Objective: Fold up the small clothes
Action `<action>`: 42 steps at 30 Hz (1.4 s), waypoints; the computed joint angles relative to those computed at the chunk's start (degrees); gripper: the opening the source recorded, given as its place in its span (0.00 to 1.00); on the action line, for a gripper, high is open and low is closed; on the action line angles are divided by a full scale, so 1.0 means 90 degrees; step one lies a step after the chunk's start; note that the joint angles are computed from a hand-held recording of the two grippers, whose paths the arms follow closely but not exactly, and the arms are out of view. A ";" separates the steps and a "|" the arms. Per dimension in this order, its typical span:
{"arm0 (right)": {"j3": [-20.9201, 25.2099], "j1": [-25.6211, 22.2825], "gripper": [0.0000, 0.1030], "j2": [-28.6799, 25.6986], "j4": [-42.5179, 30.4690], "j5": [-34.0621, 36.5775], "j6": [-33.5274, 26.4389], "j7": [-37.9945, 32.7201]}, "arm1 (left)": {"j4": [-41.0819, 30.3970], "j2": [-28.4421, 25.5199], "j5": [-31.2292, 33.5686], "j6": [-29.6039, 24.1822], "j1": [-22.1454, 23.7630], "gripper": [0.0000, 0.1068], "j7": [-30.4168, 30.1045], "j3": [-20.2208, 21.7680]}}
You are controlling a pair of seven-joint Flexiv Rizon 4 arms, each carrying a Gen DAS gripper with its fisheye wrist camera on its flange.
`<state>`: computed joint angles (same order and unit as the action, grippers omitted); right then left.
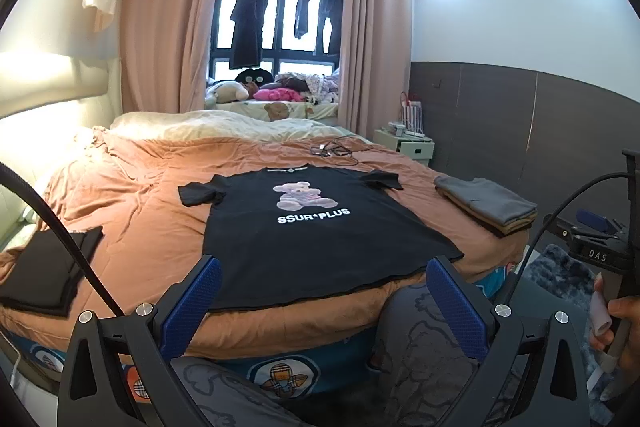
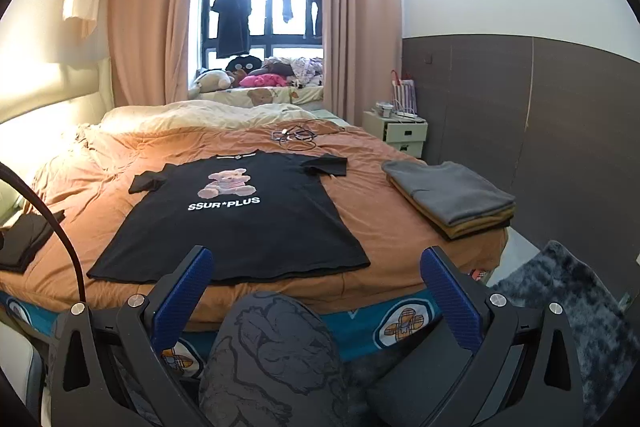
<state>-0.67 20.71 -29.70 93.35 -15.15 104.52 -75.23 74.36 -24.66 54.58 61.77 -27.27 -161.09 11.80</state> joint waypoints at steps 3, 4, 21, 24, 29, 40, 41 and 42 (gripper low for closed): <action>0.0120 -0.0106 1.00 -0.0024 -0.0036 -0.0045 0.0022 -0.0021 | 0.0016 0.0045 0.0074 -0.0015 -0.0045 0.96 -0.0060 0.0013; 0.0103 -0.0094 1.00 -0.0026 -0.0034 -0.0044 0.0037 -0.0030 | 0.0013 0.0052 0.0092 -0.0028 -0.0048 0.96 -0.0061 0.0007; 0.0321 -0.0299 1.00 -0.0159 -0.0086 -0.0083 0.0203 0.0009 | 0.0052 0.0083 0.0071 0.0008 0.0027 0.96 -0.0057 -0.0069; 0.0340 -0.0318 1.00 -0.0164 -0.0085 -0.0097 0.0204 0.0016 | 0.0049 0.0081 0.0085 0.0013 0.0020 0.96 -0.0059 -0.0060; 0.0175 -0.0134 1.00 -0.0089 0.0054 0.0011 0.0313 -0.0016 | 0.0032 0.0069 0.0106 0.0005 0.0000 0.96 -0.0090 -0.0047; 0.0545 -0.0400 1.00 -0.0076 0.0107 -0.0145 0.0320 -0.0019 | 0.0099 0.0108 0.0310 -0.0042 -0.0073 0.96 -0.0381 -0.0033; 0.0596 -0.0445 1.00 -0.0086 0.0095 -0.0171 0.0298 0.0003 | 0.0114 0.0117 0.0324 -0.0046 -0.0073 0.96 -0.0403 -0.0038; 0.0653 -0.0502 1.00 -0.0088 0.0091 -0.0197 0.0279 0.0028 | 0.0122 0.0125 0.0337 -0.0052 -0.0075 0.96 -0.0423 -0.0043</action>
